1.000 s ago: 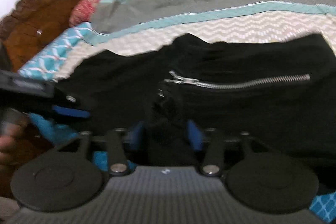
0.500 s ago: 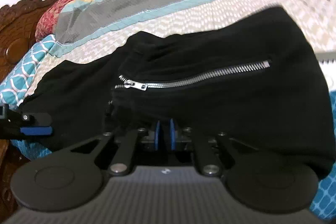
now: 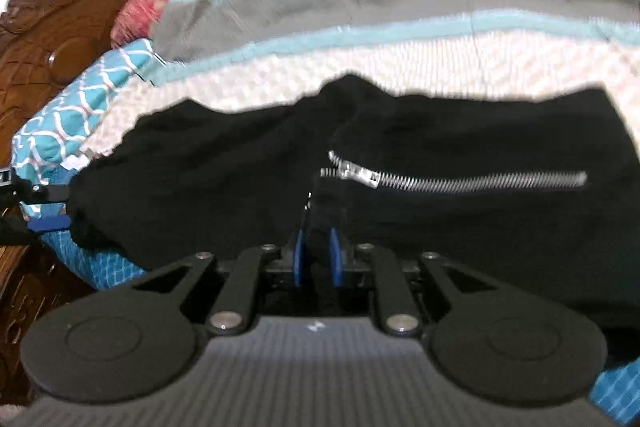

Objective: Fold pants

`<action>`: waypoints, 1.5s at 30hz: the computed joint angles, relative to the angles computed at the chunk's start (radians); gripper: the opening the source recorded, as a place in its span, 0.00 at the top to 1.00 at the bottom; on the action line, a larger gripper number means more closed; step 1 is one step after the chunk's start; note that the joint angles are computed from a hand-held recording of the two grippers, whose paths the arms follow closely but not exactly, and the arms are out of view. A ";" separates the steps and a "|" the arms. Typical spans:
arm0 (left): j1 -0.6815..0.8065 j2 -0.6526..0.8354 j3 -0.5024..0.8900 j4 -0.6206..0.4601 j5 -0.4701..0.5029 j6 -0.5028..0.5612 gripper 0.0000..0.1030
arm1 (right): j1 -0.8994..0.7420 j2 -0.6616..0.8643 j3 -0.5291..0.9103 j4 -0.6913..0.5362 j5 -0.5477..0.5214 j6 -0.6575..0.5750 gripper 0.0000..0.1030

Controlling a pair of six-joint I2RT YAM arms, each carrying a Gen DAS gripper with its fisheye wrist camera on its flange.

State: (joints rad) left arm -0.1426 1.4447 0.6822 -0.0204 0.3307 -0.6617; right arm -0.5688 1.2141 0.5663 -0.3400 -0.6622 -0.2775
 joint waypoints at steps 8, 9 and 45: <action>0.094 0.277 0.089 0.229 0.149 -0.141 0.14 | 0.010 -0.065 0.014 -0.074 0.030 0.007 0.79; 0.094 0.311 0.118 0.232 0.151 -0.140 0.19 | 0.008 -0.071 0.012 -0.082 0.034 0.001 0.79; -0.530 0.211 0.443 -0.154 -0.084 0.457 0.45 | -0.290 0.141 0.139 -0.073 -0.191 0.129 0.73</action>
State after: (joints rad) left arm -0.6724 1.6553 1.1252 -0.1747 0.2471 -0.2047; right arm -0.8585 1.3551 0.7055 -0.4133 -0.8532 -0.1482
